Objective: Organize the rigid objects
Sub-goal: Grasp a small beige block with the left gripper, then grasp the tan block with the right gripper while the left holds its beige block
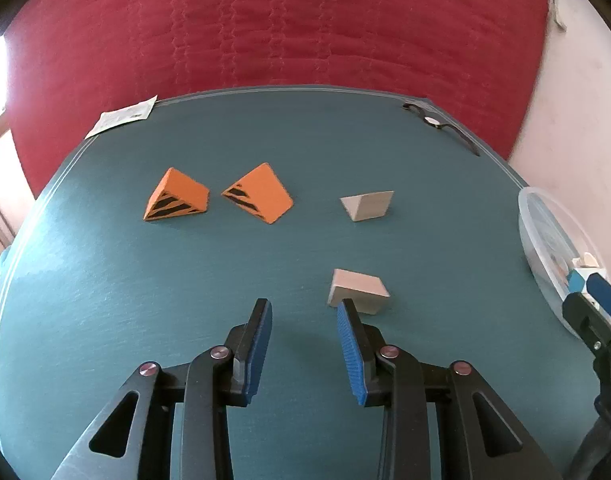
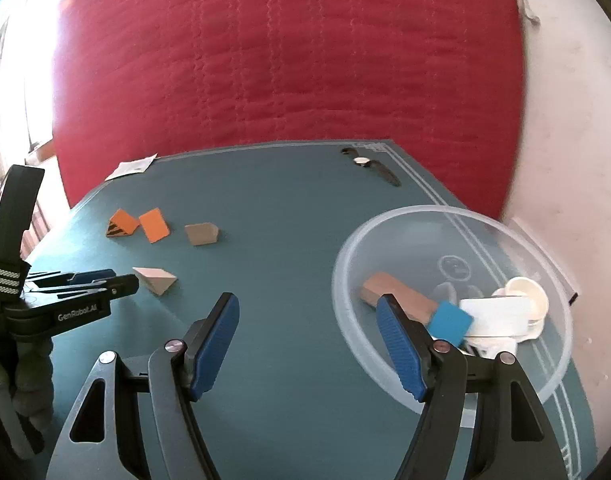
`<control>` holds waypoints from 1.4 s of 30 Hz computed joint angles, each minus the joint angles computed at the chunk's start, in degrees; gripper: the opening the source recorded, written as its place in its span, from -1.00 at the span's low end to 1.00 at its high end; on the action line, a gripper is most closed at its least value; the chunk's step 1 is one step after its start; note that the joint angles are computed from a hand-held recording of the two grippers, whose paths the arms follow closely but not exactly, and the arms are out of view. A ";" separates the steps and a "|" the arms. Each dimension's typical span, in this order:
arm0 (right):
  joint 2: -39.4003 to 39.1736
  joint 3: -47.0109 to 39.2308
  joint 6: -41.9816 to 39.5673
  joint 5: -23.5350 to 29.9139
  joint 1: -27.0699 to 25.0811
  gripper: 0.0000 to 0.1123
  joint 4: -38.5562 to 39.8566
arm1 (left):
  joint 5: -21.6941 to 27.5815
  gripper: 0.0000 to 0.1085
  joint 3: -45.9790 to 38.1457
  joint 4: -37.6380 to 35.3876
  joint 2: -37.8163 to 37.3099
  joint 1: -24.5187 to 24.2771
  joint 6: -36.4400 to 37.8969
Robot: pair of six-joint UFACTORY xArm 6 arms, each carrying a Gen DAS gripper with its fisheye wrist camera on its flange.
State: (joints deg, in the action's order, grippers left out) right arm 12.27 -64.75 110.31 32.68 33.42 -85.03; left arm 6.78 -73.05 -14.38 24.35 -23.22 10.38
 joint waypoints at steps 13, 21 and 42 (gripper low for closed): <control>2.62 -2.54 -2.21 -2.24 -0.25 0.29 0.95 | 0.51 0.04 0.32 -5.85 -0.54 -1.05 5.29; 2.80 -2.30 -1.39 -3.69 -0.68 0.29 -0.47 | 0.99 0.04 -3.43 -3.66 2.16 -2.34 5.26; 5.48 -6.80 -8.34 -14.56 -4.84 0.29 6.57 | -4.19 -0.41 1.42 0.66 -0.24 -0.26 1.50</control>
